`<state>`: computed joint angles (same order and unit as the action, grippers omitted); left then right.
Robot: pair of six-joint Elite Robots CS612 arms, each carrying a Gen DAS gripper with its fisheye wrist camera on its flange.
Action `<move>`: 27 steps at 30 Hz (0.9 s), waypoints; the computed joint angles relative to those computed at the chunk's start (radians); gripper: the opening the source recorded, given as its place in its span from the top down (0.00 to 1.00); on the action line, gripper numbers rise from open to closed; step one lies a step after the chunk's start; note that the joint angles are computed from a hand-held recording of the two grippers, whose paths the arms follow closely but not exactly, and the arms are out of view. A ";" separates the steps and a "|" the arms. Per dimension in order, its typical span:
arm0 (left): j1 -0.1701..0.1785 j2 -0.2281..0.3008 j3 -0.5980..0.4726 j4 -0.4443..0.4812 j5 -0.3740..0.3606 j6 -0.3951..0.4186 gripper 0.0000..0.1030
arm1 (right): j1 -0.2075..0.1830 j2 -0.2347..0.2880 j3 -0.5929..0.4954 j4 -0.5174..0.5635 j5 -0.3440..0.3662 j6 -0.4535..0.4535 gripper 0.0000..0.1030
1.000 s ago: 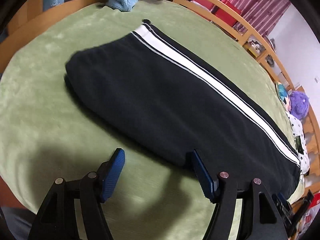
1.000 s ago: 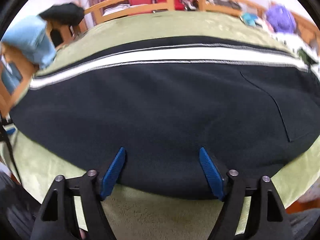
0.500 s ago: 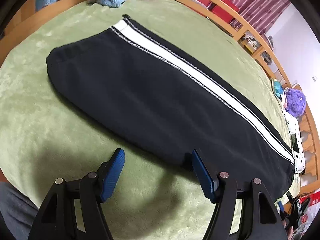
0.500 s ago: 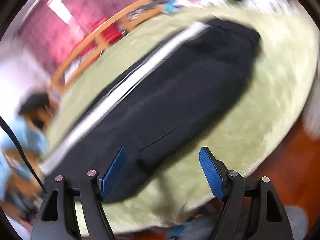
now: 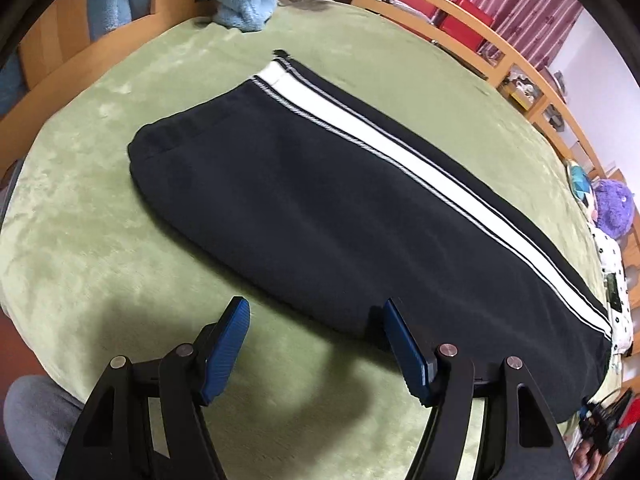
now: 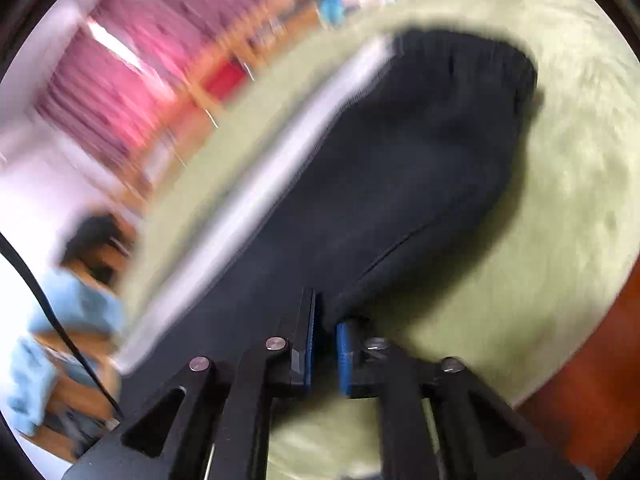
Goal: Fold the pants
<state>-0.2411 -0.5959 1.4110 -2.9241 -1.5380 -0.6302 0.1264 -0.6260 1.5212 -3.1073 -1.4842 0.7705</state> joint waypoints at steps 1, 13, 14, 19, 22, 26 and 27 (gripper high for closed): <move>0.003 0.002 -0.002 -0.001 -0.004 -0.012 0.35 | 0.001 -0.008 0.000 0.028 -0.013 -0.021 0.77; -0.020 0.059 -0.129 -0.090 -0.198 0.196 0.35 | 0.100 -0.016 -0.099 0.014 -0.266 -0.225 0.35; -0.029 0.073 -0.154 -0.074 -0.212 0.227 0.35 | 0.104 0.010 -0.137 0.020 -0.245 -0.243 0.35; -0.076 0.117 -0.217 0.075 -0.100 0.298 0.36 | 0.136 0.097 -0.277 0.200 -0.257 -0.338 0.32; -0.051 0.108 -0.173 -0.005 -0.114 0.242 0.48 | 0.161 0.115 -0.302 0.226 -0.362 -0.436 0.27; -0.033 0.069 -0.109 0.003 0.125 0.168 0.48 | 0.151 0.098 -0.277 0.225 -0.330 -0.409 0.27; -0.019 0.066 -0.102 0.010 0.135 0.142 0.48 | 0.150 0.096 -0.275 0.228 -0.326 -0.392 0.27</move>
<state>-0.2603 -0.5303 1.3094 -2.9144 -1.4026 -0.4878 0.2760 -0.5302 1.2457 -2.8793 -1.8100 0.3788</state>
